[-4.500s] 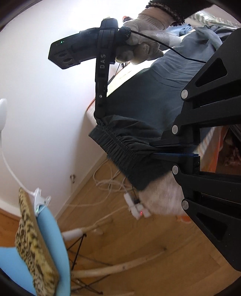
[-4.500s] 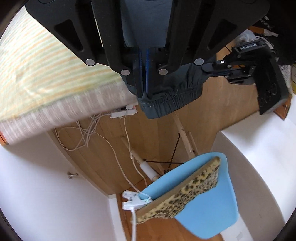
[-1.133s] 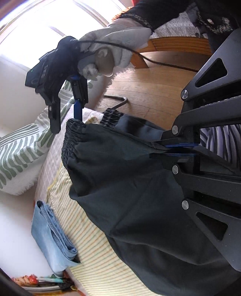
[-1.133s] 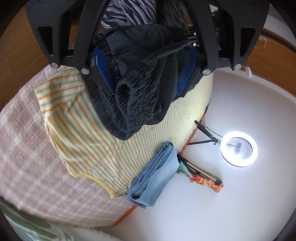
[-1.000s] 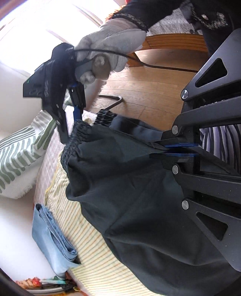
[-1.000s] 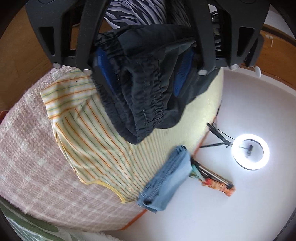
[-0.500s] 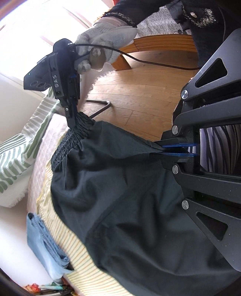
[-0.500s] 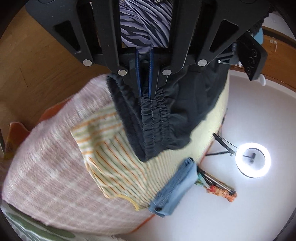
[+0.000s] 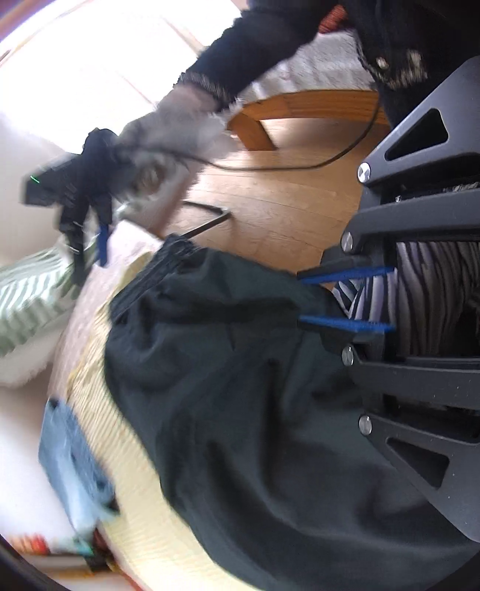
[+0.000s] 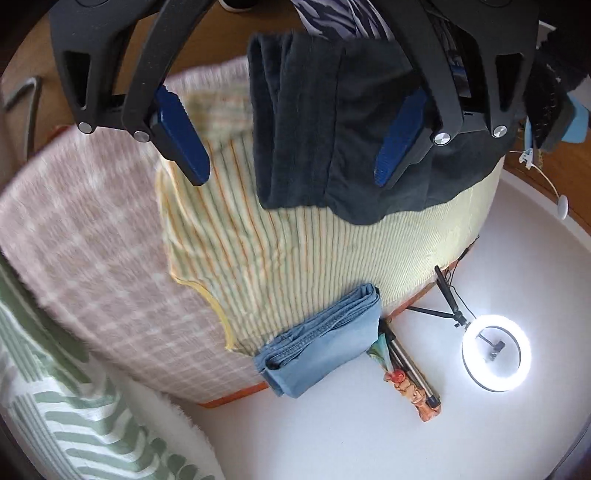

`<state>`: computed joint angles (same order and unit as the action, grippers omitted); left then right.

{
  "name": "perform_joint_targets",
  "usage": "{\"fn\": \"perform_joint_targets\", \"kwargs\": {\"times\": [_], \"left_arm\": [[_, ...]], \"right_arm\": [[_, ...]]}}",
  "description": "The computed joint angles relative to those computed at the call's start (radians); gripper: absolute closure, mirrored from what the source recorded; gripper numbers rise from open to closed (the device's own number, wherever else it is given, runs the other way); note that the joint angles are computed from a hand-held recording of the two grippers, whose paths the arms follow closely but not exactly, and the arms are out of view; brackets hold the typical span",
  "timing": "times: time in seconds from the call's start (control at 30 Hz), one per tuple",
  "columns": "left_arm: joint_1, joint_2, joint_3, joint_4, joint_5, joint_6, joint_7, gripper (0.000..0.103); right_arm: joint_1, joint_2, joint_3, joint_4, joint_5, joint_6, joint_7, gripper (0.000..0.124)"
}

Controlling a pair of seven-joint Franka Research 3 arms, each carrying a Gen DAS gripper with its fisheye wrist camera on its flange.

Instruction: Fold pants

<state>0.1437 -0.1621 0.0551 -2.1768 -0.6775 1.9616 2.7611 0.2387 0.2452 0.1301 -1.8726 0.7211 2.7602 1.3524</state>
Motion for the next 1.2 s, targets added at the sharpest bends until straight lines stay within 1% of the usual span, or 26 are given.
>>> {"fn": "perform_joint_targets", "kwargs": {"times": [0.07,0.1,0.13,0.17,0.23,0.27,0.3,0.33,0.37,0.4,0.43,0.47,0.5,0.57,0.6,0.67,0.73,0.77,0.83,0.9,0.93,1.0,1.03,1.13,1.2], "left_arm": [[0.027,-0.014,0.03,0.01,-0.028,-0.002,-0.019,0.077],[0.042,-0.024,0.044,0.007,-0.041,0.02,-0.024,0.076],[0.058,-0.035,0.055,-0.001,-0.048,0.056,-0.028,0.075],[0.071,-0.032,0.065,0.004,-0.054,0.089,-0.039,0.075],[0.112,-0.008,0.097,0.023,-0.072,0.152,-0.076,0.075],[0.134,0.007,0.105,0.03,-0.073,0.2,-0.099,0.075],[0.161,0.031,0.115,0.037,-0.068,0.273,-0.128,0.075],[0.183,0.056,0.121,0.049,-0.065,0.317,-0.153,0.075],[0.208,0.088,0.128,0.068,-0.061,0.355,-0.187,0.075],[0.229,0.111,0.129,0.083,-0.059,0.379,-0.212,0.075],[0.259,0.147,0.137,0.104,-0.059,0.412,-0.244,0.075],[0.282,0.163,0.135,0.106,-0.053,0.447,-0.264,0.075],[0.302,0.183,0.131,0.115,-0.05,0.468,-0.28,0.075],[0.341,0.219,0.124,0.128,-0.05,0.506,-0.305,0.075],[0.361,0.237,0.121,0.134,-0.046,0.523,-0.322,0.075],[0.393,0.261,0.106,0.139,-0.049,0.543,-0.334,0.075],[0.424,0.286,0.092,0.157,-0.047,0.547,-0.346,0.075],[0.432,0.29,0.081,0.152,-0.048,0.558,-0.35,0.075],[0.451,0.306,0.065,0.155,-0.063,0.577,-0.334,0.075],[0.464,0.302,0.051,0.15,-0.08,0.587,-0.315,0.075],[0.468,0.302,0.045,0.149,-0.093,0.591,-0.305,0.075],[0.472,0.297,0.038,0.14,-0.116,0.592,-0.286,0.075],[0.473,0.3,0.036,0.142,-0.126,0.594,-0.278,0.075],[0.488,0.307,0.04,0.158,-0.154,0.563,-0.284,0.075],[0.5,0.297,0.051,0.162,-0.156,0.551,-0.296,0.075]], "right_arm": [[-0.008,0.074,-0.003,0.079,-0.025,-0.049,-0.015,0.031],[-0.01,0.093,-0.004,0.097,-0.041,-0.066,-0.021,0.031],[-0.009,0.119,-0.006,0.125,-0.067,-0.095,-0.026,0.031],[-0.003,0.138,-0.004,0.143,-0.082,-0.102,-0.021,0.031],[-0.023,0.157,0.021,0.157,-0.057,-0.129,-0.061,0.031],[-0.031,0.162,0.032,0.156,-0.036,-0.13,-0.084,0.031],[-0.032,0.161,0.04,0.145,-0.021,-0.109,-0.108,0.03],[-0.018,0.164,0.037,0.143,-0.028,-0.086,-0.107,0.03],[-0.019,0.163,0.043,0.139,-0.019,-0.08,-0.118,0.032],[-0.018,0.161,0.045,0.135,-0.014,-0.08,-0.123,0.038],[-0.005,0.154,0.034,0.127,-0.034,-0.072,-0.106,0.042],[0.006,0.154,0.025,0.129,-0.054,-0.077,-0.084,0.054],[0.003,0.155,0.029,0.134,-0.049,-0.081,-0.083,0.065],[-0.008,0.143,0.042,0.134,-0.018,-0.095,-0.09,0.07],[0.005,0.131,0.034,0.133,-0.037,-0.091,-0.077,0.072],[0.037,0.117,0.006,0.145,-0.113,-0.093,-0.035,0.074],[0.091,0.107,-0.041,0.178,-0.249,-0.086,0.049,0.074],[0.106,0.109,-0.055,0.198,-0.302,-0.083,0.081,0.075],[0.153,0.123,-0.108,0.269,-0.458,-0.077,0.171,0.075],[0.18,0.159,-0.146,0.362,-0.59,-0.105,0.225,0.075],[0.186,0.195,-0.159,0.436,-0.642,-0.14,0.244,0.075],[0.171,0.251,-0.149,0.532,-0.662,-0.194,0.255,0.075],[0.174,0.295,-0.16,0.594,-0.693,-0.243,0.269,0.076],[0.175,0.395,-0.168,0.706,-0.734,-0.377,0.304,0.076],[0.167,0.434,-0.159,0.734,-0.729,-0.425,0.319,0.075]]}}
